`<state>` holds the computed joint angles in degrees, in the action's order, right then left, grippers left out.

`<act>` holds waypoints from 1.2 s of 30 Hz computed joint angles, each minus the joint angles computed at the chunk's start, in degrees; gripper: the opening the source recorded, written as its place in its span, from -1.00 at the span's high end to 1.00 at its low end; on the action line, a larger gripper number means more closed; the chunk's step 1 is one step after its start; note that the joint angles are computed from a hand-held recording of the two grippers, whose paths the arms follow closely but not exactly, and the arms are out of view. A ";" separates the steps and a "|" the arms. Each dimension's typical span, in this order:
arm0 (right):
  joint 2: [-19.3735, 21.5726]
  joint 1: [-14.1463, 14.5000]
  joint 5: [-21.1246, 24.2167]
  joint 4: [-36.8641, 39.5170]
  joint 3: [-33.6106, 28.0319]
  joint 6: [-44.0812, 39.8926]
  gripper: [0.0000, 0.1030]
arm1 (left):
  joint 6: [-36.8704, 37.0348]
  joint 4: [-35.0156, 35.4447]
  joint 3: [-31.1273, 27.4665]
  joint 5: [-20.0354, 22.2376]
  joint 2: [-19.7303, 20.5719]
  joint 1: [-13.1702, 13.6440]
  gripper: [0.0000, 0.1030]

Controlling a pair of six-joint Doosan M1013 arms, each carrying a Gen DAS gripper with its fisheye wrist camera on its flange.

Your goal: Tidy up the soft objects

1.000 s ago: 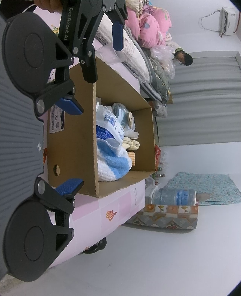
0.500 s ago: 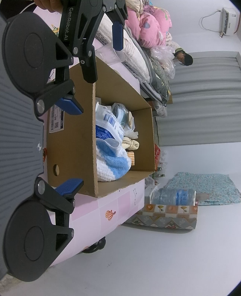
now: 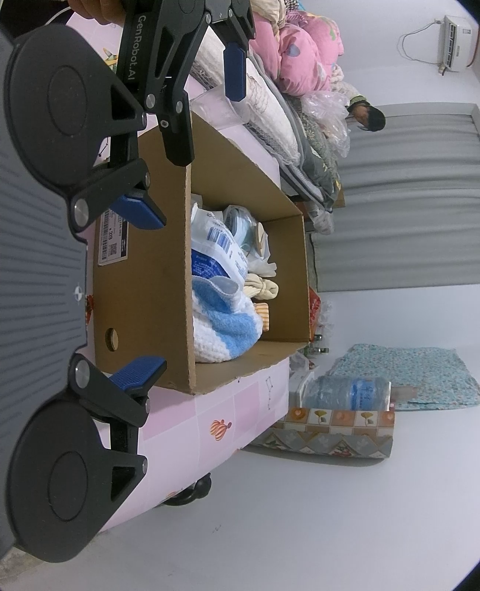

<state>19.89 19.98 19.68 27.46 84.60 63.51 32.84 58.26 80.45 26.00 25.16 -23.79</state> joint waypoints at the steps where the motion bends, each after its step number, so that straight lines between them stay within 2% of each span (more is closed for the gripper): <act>1: -0.01 -0.01 0.03 0.03 -0.02 -0.05 0.16 | 0.02 -0.01 0.04 -0.07 -0.01 0.02 -0.99; 36: -0.12 -0.14 0.13 0.07 0.11 -0.11 0.16 | -0.49 -0.32 0.16 0.02 -0.05 0.24 -0.99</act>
<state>19.78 19.84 19.81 27.53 84.71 63.39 32.35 57.94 80.61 26.02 25.10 -23.55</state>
